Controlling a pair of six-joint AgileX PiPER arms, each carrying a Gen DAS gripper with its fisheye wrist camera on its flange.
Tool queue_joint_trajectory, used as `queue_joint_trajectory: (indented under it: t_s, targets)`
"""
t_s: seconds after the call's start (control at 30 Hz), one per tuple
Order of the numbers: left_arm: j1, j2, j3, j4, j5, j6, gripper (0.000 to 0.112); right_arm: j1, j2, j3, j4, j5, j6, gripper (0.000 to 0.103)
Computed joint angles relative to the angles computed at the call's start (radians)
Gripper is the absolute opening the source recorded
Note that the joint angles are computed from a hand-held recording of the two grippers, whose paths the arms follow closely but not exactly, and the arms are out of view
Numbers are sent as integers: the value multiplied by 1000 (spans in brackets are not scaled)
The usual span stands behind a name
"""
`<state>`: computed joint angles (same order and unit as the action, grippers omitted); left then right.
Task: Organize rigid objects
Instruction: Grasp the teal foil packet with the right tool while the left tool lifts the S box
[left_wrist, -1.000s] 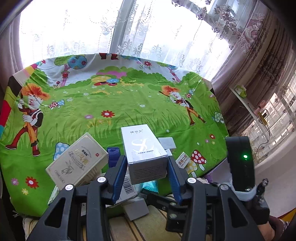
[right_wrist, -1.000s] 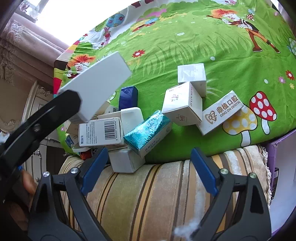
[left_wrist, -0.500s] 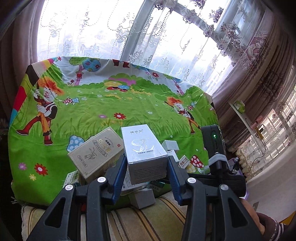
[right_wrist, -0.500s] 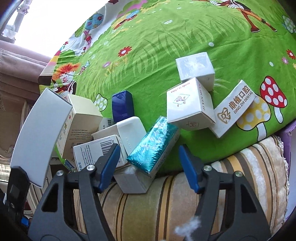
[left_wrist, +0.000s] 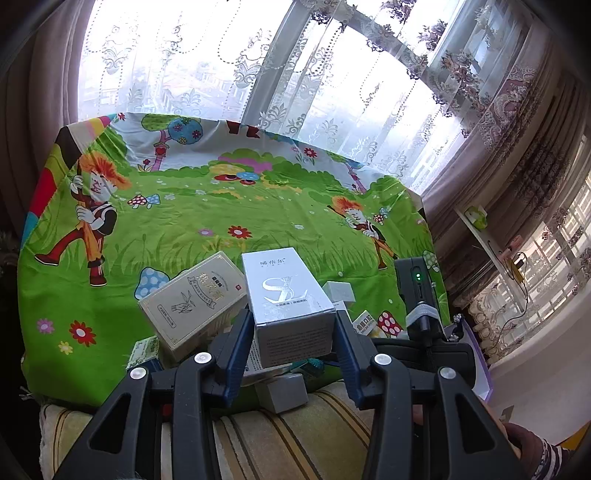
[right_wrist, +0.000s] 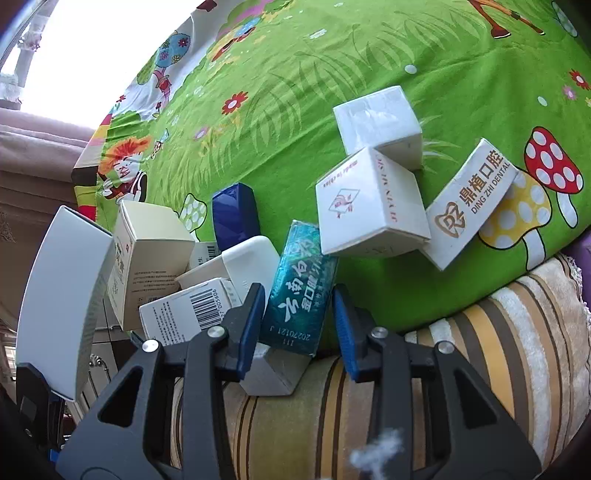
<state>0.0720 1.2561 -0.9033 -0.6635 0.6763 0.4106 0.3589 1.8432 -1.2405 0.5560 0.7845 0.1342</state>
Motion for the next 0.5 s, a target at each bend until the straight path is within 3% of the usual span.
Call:
queue_joint_trajectory:
  t_s: [0.5]
  targets:
    - [46,-64,77,-69,-5,47,45,-44,-137,125,128,-18,-192,41]
